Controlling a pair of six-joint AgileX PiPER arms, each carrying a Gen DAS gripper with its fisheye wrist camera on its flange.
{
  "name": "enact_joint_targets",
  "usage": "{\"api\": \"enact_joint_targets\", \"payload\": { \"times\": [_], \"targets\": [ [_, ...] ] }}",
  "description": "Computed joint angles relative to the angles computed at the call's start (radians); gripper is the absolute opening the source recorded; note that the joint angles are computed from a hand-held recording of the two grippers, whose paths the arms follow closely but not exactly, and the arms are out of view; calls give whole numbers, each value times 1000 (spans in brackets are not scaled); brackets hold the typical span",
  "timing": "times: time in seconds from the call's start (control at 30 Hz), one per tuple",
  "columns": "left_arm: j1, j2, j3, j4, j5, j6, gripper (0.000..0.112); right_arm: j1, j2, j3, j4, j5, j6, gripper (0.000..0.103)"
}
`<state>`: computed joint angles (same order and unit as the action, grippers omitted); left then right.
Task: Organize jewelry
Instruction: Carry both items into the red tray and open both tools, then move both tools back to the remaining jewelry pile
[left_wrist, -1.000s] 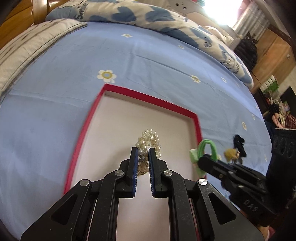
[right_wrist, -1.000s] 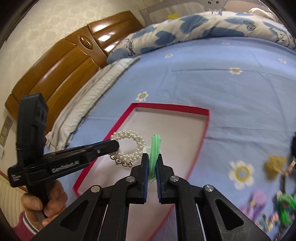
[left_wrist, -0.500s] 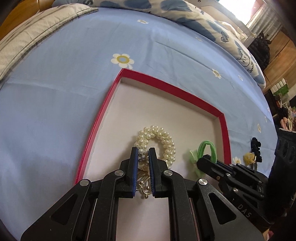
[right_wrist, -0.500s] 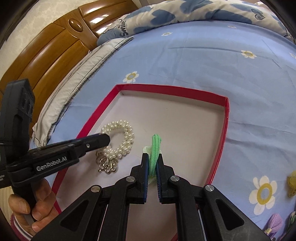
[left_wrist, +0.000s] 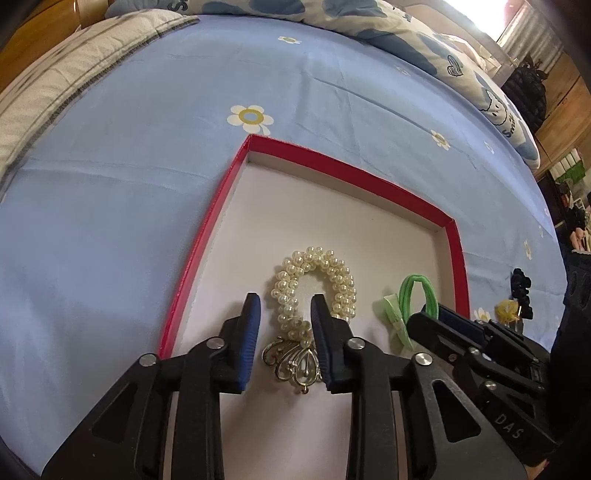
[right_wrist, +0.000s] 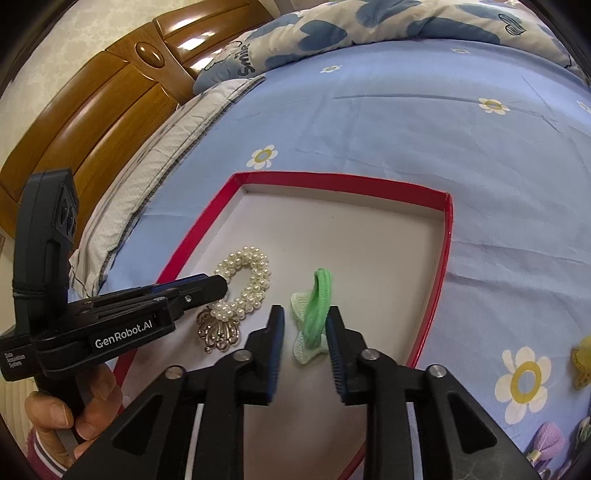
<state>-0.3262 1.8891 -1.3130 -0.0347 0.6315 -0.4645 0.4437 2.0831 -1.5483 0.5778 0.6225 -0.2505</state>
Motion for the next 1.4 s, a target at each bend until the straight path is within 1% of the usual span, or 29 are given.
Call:
{"api": "enact_joint_targets", "payload": {
  "times": [0.07, 0.1, 0.2, 0.3, 0.43, 0.7, 0.87, 1.03, 1.13, 1.4],
  "targets": [
    [-4, -15, 6, 8, 6, -10, 26, -1, -16, 12, 6, -5, -5, 28],
    [-6, -24, 11, 11, 7, -13, 28, -2, -27, 20, 10, -8, -9, 28],
    [-13, -62, 32, 34, 6, -44, 40, -9, -70, 58, 30, -17, -25, 28],
    [-24, -106, 61, 36, -3, -61, 40, -27, -144, 141, 79, -39, -72, 28],
    [-59, -146, 85, 54, -1, -98, 40, -49, -237, 253, 122, -63, -117, 33],
    [-150, -194, 109, 88, 10, -175, 40, -114, -409, 429, 158, -68, -168, 35],
    [-208, -195, 90, 89, 26, -197, 40, -172, -502, 522, 176, -67, -191, 36],
    [-271, -183, 56, 89, 38, -208, 40, -258, -593, 627, 207, -61, -237, 36],
    [-310, -170, 28, 94, 52, -216, 40, -307, -641, 675, 201, -53, -246, 36],
    [-385, -110, -65, 74, 93, -188, 40, -492, -735, 765, 225, 0, -323, 36]
  ]
}}
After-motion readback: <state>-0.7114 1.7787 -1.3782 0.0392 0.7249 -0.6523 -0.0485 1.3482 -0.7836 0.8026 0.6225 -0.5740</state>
